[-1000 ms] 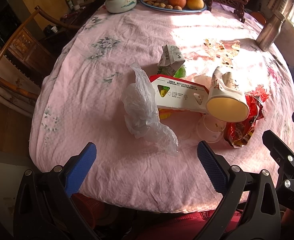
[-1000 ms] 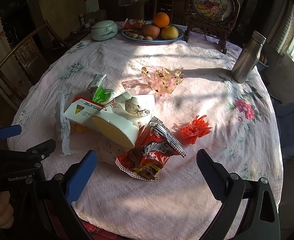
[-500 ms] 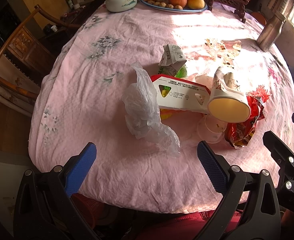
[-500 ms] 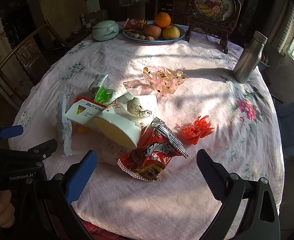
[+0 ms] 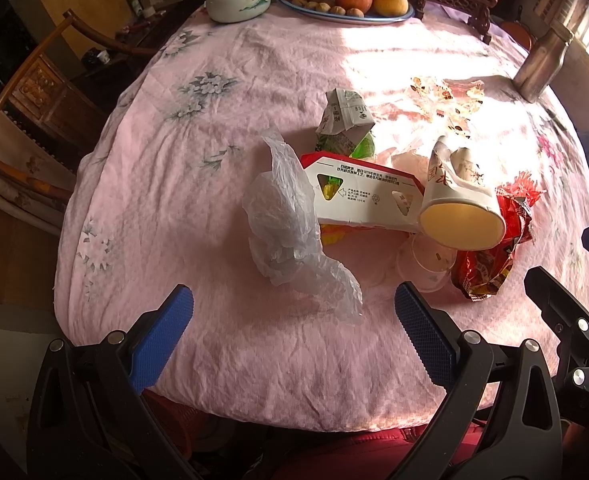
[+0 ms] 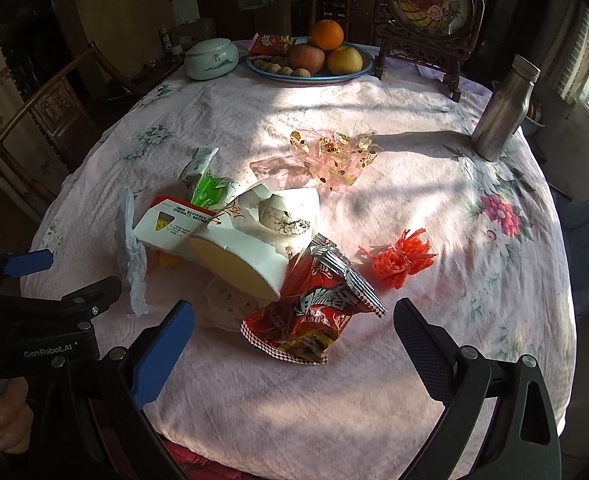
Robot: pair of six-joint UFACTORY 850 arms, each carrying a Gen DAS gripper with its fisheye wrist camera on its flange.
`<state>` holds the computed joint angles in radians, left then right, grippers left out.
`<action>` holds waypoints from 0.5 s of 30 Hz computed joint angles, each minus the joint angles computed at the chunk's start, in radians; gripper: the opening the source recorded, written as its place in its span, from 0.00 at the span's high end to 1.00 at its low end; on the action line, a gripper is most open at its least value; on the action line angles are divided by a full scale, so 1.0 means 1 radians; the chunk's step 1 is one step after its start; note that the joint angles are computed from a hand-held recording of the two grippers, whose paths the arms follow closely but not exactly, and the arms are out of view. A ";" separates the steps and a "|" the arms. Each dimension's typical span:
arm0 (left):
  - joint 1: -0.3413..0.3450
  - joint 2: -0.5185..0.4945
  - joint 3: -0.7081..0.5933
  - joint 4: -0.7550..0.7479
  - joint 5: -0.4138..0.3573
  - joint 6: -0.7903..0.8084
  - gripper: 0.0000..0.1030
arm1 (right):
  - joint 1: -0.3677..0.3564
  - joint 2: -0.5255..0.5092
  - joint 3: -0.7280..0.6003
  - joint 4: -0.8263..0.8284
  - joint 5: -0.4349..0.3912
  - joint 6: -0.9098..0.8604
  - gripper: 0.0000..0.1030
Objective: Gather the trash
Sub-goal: 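Move the left tool toward the clear plastic bag on the table, then grasp the clear plastic bag with the left tool while the right tool grasps the white paper cup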
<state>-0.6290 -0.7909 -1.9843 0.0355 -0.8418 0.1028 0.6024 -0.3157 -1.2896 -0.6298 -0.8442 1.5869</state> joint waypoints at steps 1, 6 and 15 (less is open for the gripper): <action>0.000 -0.004 -0.006 -0.002 -0.004 0.002 0.07 | 0.000 -0.002 -0.001 0.001 0.005 0.003 0.05; 0.001 -0.030 -0.047 -0.016 -0.029 0.023 0.07 | -0.002 0.005 0.005 0.002 0.022 0.014 0.05; 0.008 -0.058 -0.091 -0.046 -0.063 0.083 0.07 | 0.010 0.005 -0.001 0.001 -0.008 0.068 0.05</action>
<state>-0.6205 -0.8493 -2.0749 -0.0106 -0.9046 0.1855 0.6119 -0.3112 -1.2910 -0.6285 -0.8523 1.6545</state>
